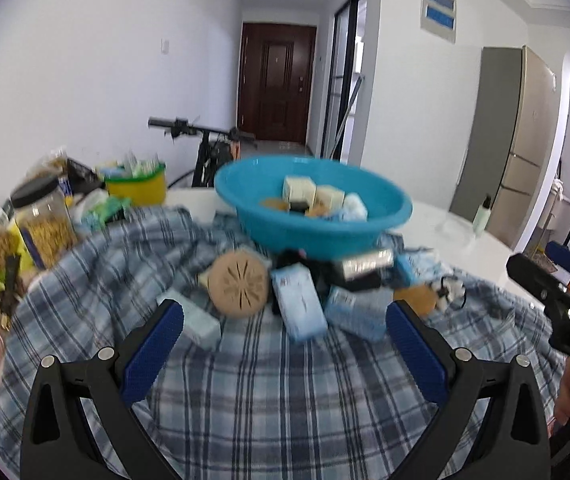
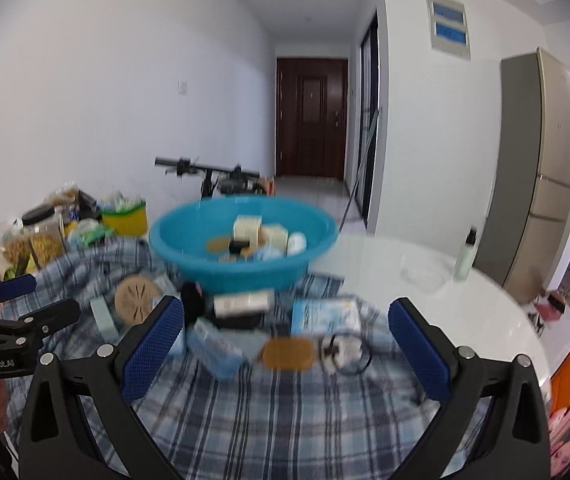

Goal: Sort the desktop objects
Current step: 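Move both open tools back over the cloth of remaining items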

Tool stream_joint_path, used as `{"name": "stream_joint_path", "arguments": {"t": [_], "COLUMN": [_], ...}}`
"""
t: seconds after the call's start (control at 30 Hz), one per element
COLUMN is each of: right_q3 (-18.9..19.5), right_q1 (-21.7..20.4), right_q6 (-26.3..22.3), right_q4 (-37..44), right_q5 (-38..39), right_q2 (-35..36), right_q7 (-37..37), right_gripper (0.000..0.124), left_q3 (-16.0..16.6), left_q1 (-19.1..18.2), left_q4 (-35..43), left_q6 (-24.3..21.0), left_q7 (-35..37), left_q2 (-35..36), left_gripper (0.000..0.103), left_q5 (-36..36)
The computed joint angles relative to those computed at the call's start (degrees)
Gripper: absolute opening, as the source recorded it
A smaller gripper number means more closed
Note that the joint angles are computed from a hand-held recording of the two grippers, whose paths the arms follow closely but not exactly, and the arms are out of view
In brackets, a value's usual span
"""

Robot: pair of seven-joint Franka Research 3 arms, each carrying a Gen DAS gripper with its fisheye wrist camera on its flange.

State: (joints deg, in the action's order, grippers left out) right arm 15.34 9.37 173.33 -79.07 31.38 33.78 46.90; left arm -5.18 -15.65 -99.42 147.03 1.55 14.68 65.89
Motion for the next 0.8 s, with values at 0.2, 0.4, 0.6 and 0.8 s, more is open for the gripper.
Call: {"name": "stream_joint_path", "arguments": {"t": [0.2,0.4,0.6,0.8], "right_q3": [-1.2,-1.4,-3.0,-3.6], "right_q1": [0.7,0.8,1.7,1.8], "right_q6": [-2.0,-3.0,-5.0,-6.1], "right_q4": [-1.7,-1.2,0.9,2.4], "right_q5": [-0.8,-1.0,-2.2,-2.7], "right_q2": [0.6,1.5,2.8,4.0], "right_q7": [0.9,1.6,3.8,5.4], "right_gripper": [0.102,0.102,0.102,0.102], "left_q3": [-0.1,0.9,1.5,1.9], "left_q1": [0.1,-1.1,-0.7,0.7], "left_q4": [0.0,2.9,8.7,16.5], "left_q6": [0.3,-0.6,-1.0,-1.5], "left_q7": [1.6,3.7,9.8,20.3], "left_q2": [2.1,4.6,9.5,15.7], "left_gripper": [0.103,0.103,0.103,0.103], "left_q5": [-3.7,-4.8,-8.9,-19.8]}}
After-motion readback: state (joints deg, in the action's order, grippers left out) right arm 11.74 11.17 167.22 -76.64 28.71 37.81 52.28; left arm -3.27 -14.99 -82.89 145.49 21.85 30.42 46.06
